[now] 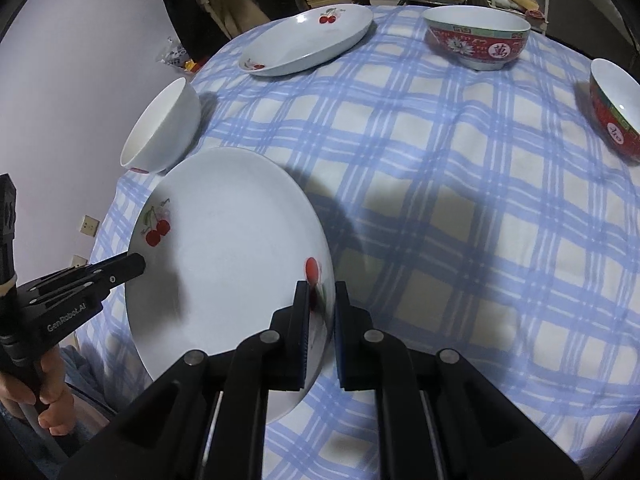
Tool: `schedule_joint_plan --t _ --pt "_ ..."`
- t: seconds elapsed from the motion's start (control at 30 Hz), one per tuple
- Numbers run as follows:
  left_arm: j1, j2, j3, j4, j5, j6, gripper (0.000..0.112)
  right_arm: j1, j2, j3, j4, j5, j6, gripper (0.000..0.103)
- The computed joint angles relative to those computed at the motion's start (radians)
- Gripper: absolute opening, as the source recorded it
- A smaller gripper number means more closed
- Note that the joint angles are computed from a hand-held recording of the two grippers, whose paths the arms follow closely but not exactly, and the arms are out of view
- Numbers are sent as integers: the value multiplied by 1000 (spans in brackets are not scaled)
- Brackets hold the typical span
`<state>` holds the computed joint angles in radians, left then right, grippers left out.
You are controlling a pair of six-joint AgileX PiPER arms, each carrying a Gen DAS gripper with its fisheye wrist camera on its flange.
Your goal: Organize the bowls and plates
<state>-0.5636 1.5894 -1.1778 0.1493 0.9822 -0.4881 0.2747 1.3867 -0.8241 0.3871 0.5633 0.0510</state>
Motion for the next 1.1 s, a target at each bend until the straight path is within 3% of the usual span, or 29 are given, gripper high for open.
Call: schedule_joint_plan --t 0.3,0.57,0.67,1.1 --pt "1 23 -3 20 0 -21 12 28 14 15 -23 -27 37 12" --pt "56 8 13 -68 -18 18 12 35 25 6 -38 -30 42 12" --pt "34 16 7 -25 -11 -5 12 50 34 -3 -85 -31 80 12" --pt "42 31 2 -16 -4 -20 12 30 58 -8 -14 -42 25 12"
